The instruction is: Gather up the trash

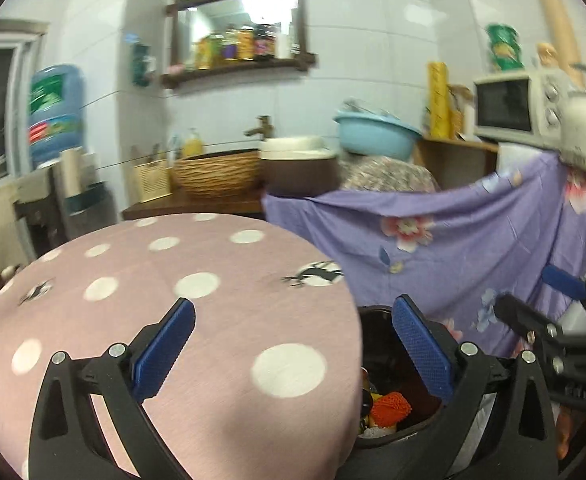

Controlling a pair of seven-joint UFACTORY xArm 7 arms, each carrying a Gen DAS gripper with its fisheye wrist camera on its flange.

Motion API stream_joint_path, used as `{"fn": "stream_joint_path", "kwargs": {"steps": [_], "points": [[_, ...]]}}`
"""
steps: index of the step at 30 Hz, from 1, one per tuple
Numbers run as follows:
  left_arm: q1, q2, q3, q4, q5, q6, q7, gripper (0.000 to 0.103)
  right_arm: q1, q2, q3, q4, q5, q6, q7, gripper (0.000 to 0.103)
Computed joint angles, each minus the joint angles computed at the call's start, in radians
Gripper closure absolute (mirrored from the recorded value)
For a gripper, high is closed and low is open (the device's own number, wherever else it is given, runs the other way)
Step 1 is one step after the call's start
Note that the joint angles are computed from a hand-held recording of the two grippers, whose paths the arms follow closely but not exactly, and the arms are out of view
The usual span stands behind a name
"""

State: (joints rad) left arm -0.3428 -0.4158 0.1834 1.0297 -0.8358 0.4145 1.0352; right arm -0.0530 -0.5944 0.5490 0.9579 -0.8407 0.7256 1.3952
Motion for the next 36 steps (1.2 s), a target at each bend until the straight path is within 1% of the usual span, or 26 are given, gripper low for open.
{"fn": "stream_joint_path", "kwargs": {"steps": [1,3,5,7,11,16,22,28,36], "points": [[0.005,-0.008,0.001,-0.005,-0.003,-0.005,-0.007,0.005,0.003,0.003,0.01,0.008,-0.004,0.0,-0.002,0.006],[-0.005,-0.043,0.018,-0.033,-0.024,-0.02,0.021,0.005,0.009,0.005,0.036,0.02,-0.009,0.003,0.011,0.006],[-0.001,-0.066,0.018,-0.059,-0.008,-0.03,0.018,0.005,0.016,-0.006,0.053,0.019,-0.006,0.017,0.025,0.006],[0.003,-0.091,0.019,-0.081,0.022,-0.019,0.005,0.005,0.017,-0.02,0.077,0.019,-0.005,0.043,0.039,0.006],[-0.024,-0.158,0.039,-0.139,0.041,-0.057,0.019,0.005,0.02,-0.055,0.112,0.014,0.003,0.096,0.05,0.006],[-0.066,-0.217,0.081,-0.176,0.074,-0.054,-0.007,0.005,0.018,-0.097,0.143,0.003,0.021,0.125,0.056,0.006],[-0.098,-0.262,0.085,-0.221,0.136,-0.114,-0.041,0.005,0.0,-0.136,0.16,-0.007,0.036,0.11,0.036,0.006],[-0.136,-0.279,0.112,-0.233,0.193,-0.125,-0.082,0.005,-0.029,-0.165,0.172,-0.016,0.064,0.081,0.012,0.006],[-0.165,-0.296,0.136,-0.249,0.243,-0.133,-0.12,0.005,-0.072,-0.202,0.191,-0.023,0.111,0.061,-0.024,0.006]]}}
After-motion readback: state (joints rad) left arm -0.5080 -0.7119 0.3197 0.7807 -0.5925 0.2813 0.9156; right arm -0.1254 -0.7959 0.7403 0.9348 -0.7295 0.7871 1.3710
